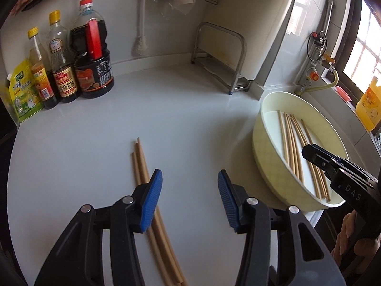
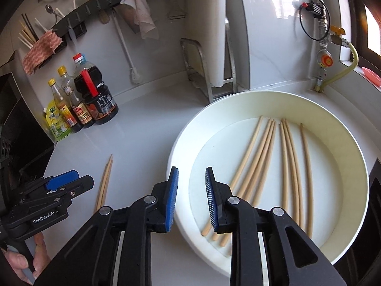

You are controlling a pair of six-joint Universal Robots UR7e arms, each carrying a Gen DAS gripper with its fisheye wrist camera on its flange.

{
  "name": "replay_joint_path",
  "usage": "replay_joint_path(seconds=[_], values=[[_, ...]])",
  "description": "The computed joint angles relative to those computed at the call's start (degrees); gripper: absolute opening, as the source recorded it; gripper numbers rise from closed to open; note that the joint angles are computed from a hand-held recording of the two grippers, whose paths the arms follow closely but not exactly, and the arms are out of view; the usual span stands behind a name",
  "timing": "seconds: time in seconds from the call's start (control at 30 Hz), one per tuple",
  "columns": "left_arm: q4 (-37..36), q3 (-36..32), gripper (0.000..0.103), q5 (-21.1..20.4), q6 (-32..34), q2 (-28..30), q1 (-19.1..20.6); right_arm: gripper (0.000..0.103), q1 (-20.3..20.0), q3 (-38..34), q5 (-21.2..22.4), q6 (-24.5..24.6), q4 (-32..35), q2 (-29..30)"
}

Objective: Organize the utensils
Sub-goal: 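Move both open tools back over the last chopsticks on the counter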

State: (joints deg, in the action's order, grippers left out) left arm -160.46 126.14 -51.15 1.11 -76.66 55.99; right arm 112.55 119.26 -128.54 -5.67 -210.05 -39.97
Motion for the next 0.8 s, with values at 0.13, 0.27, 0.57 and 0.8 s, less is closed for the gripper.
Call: replay_joint_path(seconds=[0.13,0.27,0.57,0.8], values=[[0.5,1.2,0.048,2.0,-0.2,-3.5,1.3,0.024,1.3,-1.2,2.0,-1.0,1.4,1.6],[1.0,1.7,0.049,2.9,-0.5,-6.6,2.8,0.026,2.9,-2.7,3.3,-1.9,3.1,3.3],[-0.4,3.5,0.052,3.6,0.1,-10.6,6.1,0.034,5.2,-6.4,6.2,-3.5,6.9,8.1],[-0.5,4.5,0.052,3.5,-0.3,-11.4,8.0,0.034,5.3,-8.8,7.1,-4.1,10.9,11.2]])
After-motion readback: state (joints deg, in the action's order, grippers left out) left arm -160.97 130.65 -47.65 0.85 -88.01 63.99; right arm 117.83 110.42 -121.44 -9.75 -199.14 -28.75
